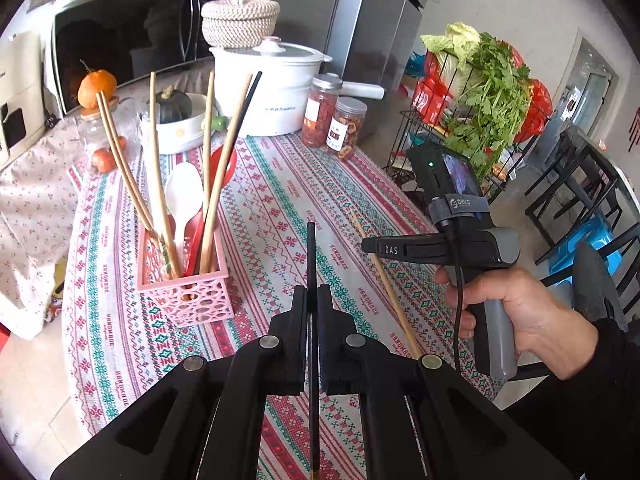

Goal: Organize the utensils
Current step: 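Grasp the wooden chopstick with the right tool while the left tool holds the black chopstick, then lift both held chopsticks and carry them toward the pink basket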

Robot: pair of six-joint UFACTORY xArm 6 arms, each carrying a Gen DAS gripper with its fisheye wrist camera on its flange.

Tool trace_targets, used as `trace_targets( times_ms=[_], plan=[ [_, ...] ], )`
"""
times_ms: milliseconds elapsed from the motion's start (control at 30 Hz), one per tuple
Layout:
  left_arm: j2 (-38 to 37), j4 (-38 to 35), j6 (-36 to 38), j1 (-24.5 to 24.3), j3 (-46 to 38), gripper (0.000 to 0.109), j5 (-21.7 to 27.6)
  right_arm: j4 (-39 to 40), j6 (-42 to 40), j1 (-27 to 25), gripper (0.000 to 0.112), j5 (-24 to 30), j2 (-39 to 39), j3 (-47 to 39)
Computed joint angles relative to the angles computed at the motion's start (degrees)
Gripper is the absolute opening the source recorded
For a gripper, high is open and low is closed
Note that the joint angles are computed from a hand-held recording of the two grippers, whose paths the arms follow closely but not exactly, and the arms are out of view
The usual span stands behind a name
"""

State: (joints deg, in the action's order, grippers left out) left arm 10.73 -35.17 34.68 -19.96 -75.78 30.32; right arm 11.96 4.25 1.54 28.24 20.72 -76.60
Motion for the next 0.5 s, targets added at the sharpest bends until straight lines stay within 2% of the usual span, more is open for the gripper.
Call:
trace_targets(
  times_ms=[167, 267, 367, 500],
  plan=[
    [-4.44, -3.34, 3.91, -0.04, 3.97, 0.004, -3.38, 1.79, -3.33, 1.43, 0.006, -5.86, -8.06, 7.78],
    [-7.67, -7.13, 8.75, -0.15, 6.57, 0.004, -5.05, 1.95, -5.62, 2.44, 0.006, -8.92, -12.97, 11.92],
    [-10.46, -10.38, 12.99, -0.58, 9.07, 0.004, -7.83, 4.44, -9.27, 3.18, 0.006, -11.5, -17.03, 14.79],
    [-12.67, -13.96, 15.68, -0.44, 10.18, 0.003, -8.66, 9.19, -13.88, 4.52, 0.006, -15.41, -21.07, 16.79]
  ],
)
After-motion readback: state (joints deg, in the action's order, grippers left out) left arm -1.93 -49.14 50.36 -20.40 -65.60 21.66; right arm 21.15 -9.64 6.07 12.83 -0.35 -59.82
